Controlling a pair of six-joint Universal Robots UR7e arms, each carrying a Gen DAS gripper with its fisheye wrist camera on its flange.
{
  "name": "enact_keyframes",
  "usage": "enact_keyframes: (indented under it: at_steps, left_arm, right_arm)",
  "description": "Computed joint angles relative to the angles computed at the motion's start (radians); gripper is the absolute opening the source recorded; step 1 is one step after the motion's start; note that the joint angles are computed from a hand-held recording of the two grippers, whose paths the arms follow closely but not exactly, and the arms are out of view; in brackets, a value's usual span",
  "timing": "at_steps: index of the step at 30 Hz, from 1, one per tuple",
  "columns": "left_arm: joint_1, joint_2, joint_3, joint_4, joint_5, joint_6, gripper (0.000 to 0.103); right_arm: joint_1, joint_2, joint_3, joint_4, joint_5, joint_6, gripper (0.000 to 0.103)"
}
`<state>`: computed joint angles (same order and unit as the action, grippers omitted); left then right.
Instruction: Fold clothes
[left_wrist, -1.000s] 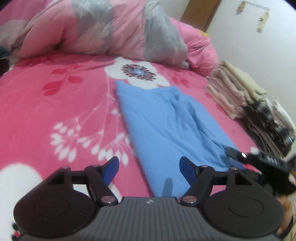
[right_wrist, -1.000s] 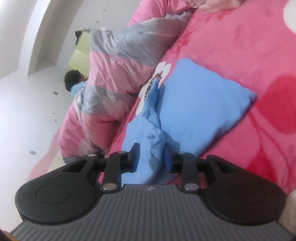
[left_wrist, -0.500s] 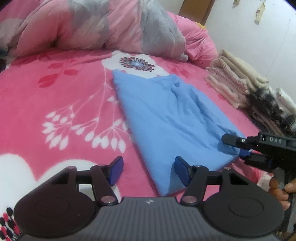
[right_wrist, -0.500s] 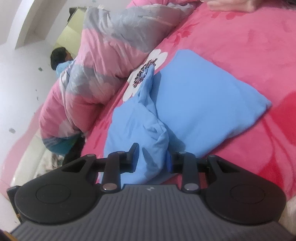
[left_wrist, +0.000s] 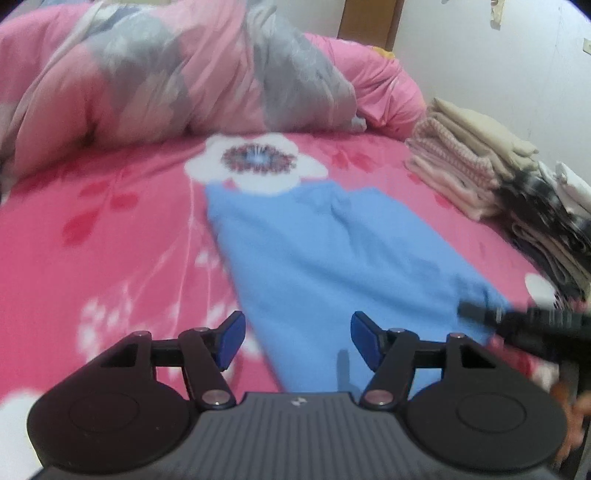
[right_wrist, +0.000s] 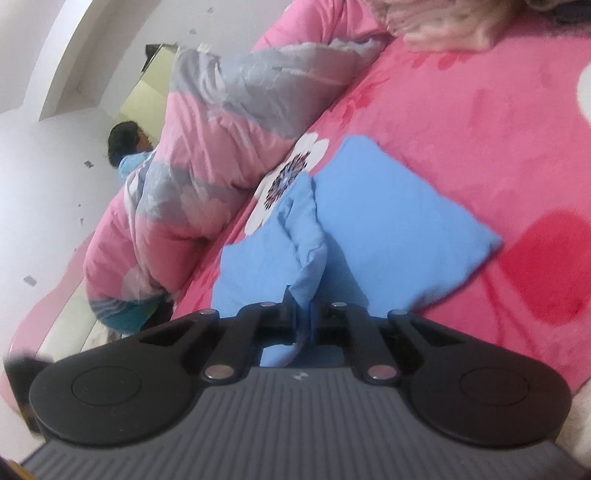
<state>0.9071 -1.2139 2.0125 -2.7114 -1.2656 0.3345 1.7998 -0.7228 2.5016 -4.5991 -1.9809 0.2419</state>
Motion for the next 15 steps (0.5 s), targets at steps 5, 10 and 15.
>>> enact_keyframes:
  at_steps: [5,10,15]
  left_arm:
    - [-0.025,0.176,-0.187,0.081,-0.025,-0.029,0.068]
    - [-0.037,0.389,-0.435,0.205,-0.006,-0.129,0.063]
    - [-0.067,0.533,-0.584,0.258,0.087,-0.164,0.035]
  right_arm:
    - [-0.060,0.041,0.019,-0.073,0.100,-0.027,0.005]
    - [-0.119,0.078,0.041,-0.155,0.204,-0.063,0.005]
    - [-0.120,0.105,0.031,-0.194,0.219,-0.168,0.006]
